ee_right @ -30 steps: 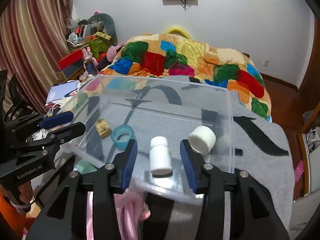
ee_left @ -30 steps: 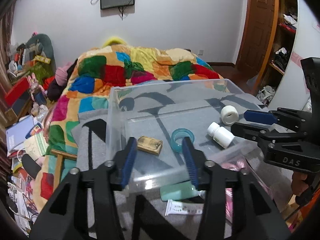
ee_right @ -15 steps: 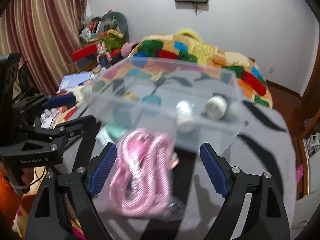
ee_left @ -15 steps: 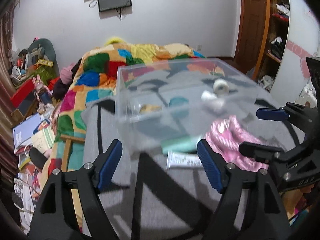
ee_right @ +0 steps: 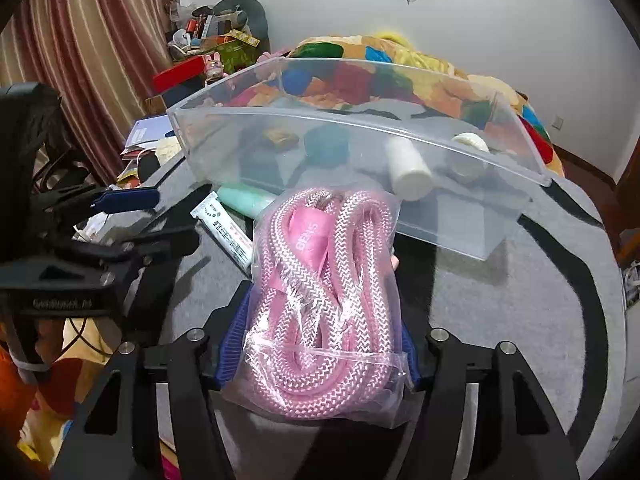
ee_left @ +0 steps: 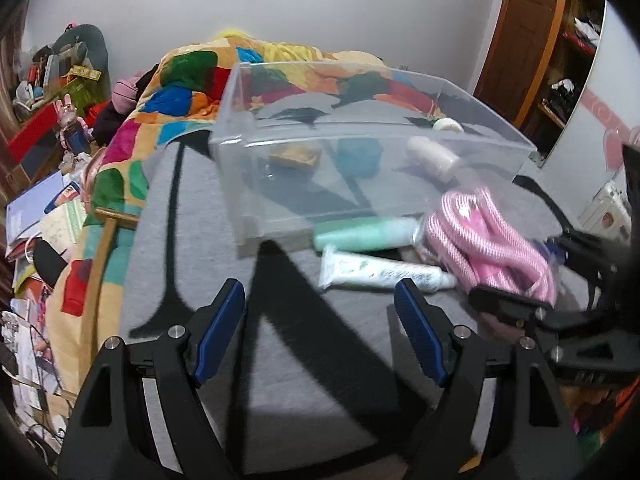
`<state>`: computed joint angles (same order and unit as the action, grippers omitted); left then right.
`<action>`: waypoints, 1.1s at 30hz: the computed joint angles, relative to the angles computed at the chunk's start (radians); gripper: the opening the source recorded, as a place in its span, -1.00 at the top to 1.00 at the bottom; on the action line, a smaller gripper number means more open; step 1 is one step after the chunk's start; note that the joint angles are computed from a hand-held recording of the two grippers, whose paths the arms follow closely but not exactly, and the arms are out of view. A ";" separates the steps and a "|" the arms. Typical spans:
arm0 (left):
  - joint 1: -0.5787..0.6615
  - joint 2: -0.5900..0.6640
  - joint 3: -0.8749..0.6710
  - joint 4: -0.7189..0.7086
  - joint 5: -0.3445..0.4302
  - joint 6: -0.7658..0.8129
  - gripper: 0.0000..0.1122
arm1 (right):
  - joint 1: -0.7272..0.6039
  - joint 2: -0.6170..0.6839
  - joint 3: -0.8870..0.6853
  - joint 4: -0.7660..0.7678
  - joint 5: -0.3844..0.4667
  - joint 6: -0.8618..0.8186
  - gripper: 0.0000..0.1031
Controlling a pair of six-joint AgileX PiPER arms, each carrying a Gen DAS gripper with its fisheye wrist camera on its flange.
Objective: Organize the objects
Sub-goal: 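Drop ointment tube in box with left tool while right tool drops pink rope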
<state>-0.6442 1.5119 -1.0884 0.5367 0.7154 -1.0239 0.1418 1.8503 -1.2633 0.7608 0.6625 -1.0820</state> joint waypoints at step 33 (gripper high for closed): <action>-0.064 0.057 -0.020 0.100 0.037 -0.121 0.33 | -0.167 -0.080 -0.002 0.266 0.074 -0.131 0.07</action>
